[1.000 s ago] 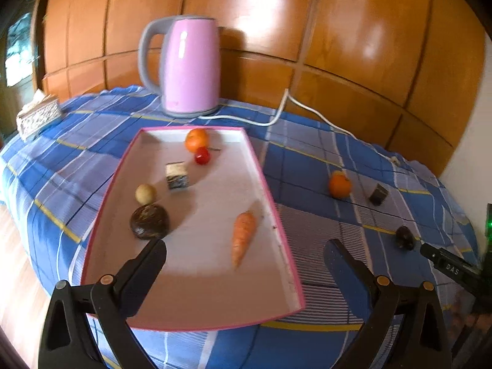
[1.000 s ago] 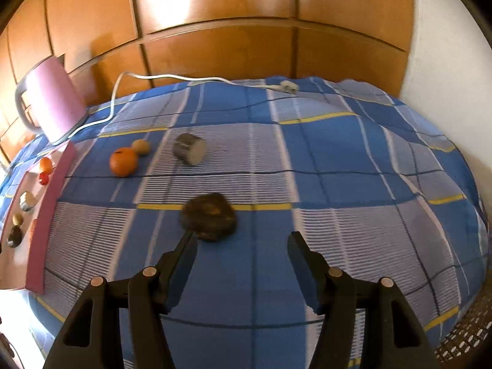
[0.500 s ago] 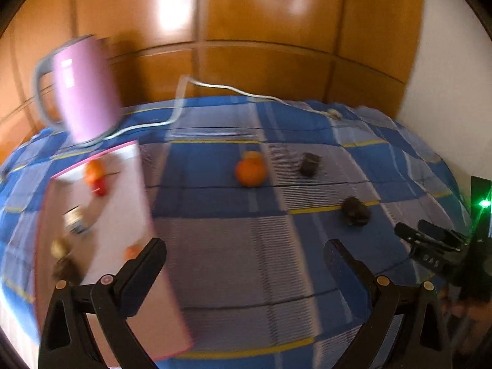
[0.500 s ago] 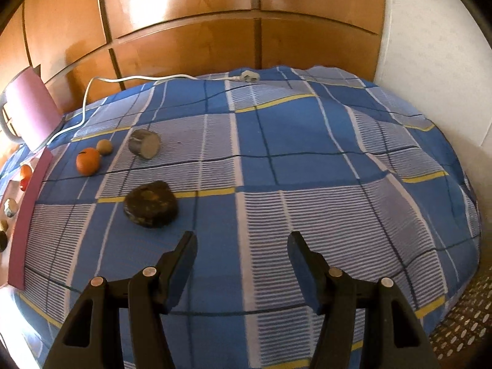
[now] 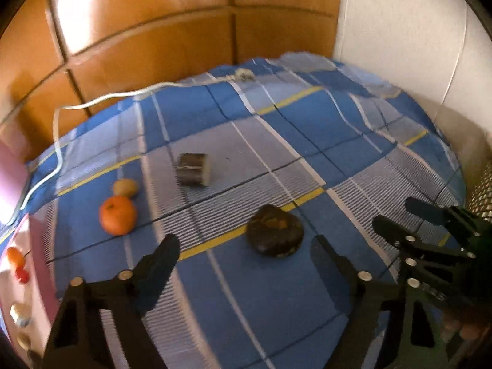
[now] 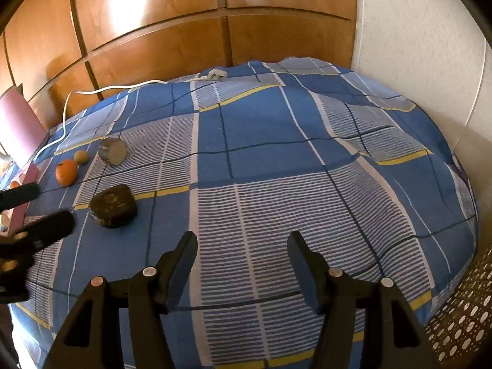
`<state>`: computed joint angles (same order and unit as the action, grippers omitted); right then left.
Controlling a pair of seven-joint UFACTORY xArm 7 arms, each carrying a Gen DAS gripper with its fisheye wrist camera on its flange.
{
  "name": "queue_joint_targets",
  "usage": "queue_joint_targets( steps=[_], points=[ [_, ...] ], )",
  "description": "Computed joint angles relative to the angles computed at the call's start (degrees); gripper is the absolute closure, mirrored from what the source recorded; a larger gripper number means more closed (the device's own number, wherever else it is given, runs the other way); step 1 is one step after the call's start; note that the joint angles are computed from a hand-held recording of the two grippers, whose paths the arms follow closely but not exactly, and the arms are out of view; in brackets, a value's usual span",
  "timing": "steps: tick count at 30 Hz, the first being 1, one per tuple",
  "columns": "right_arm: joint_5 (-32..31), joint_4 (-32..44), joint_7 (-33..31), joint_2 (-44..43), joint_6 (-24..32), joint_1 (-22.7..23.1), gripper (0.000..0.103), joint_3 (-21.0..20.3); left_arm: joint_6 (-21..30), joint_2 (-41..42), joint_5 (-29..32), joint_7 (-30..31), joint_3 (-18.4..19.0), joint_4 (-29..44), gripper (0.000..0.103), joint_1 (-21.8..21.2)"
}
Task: Organize fruits
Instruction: 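Close left gripper on the second dark round chunk, then hold the dark chunk in left gripper while right gripper closes on another tan potato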
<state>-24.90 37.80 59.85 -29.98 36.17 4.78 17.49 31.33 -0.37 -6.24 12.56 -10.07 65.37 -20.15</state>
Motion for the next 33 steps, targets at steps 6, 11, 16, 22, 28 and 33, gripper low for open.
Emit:
queue_joint_targets(
  steps=[6, 11, 16, 22, 28, 33],
  points=[
    [0.79, -1.05, -0.34, -1.37, 0.06, -0.19, 0.041, -0.83, 2.61, 5.29, 0.27, -0.27, -0.63, 3.93, 0.034, -0.57],
    [1.31, -1.26, -0.79, -1.31, 0.21, -0.56, 0.041, -0.96, 1.31, 3.6, -8.85, 3.92, -1.05, 1.35, 0.056, 0.42],
    [1.23, -0.93, -0.98, -0.56, -0.02, -0.67, 0.041, -0.74, -0.83, -3.64, -13.46, 4.65, 1.0, -7.09, 0.056, 1.59],
    [1.13, 0.6, -2.12, 1.72, -0.7, 0.35, 0.041, -0.53, -5.37, -12.52, -10.37, -0.07, 3.26, -17.68, 0.056, 3.04],
    [1.13, 3.13, -3.99, 4.26, -1.45, 2.3, 0.041, -0.35, -9.69, -15.04, -11.64, 1.36, 5.55, -22.04, 0.056, 1.66],
    [2.56, 4.7, -6.7, 5.38, -2.21, 4.32, 0.041, -1.37, -12.2, -15.44, -15.38, 3.97, 7.49, -23.43, 0.056, -0.46]
  ],
)
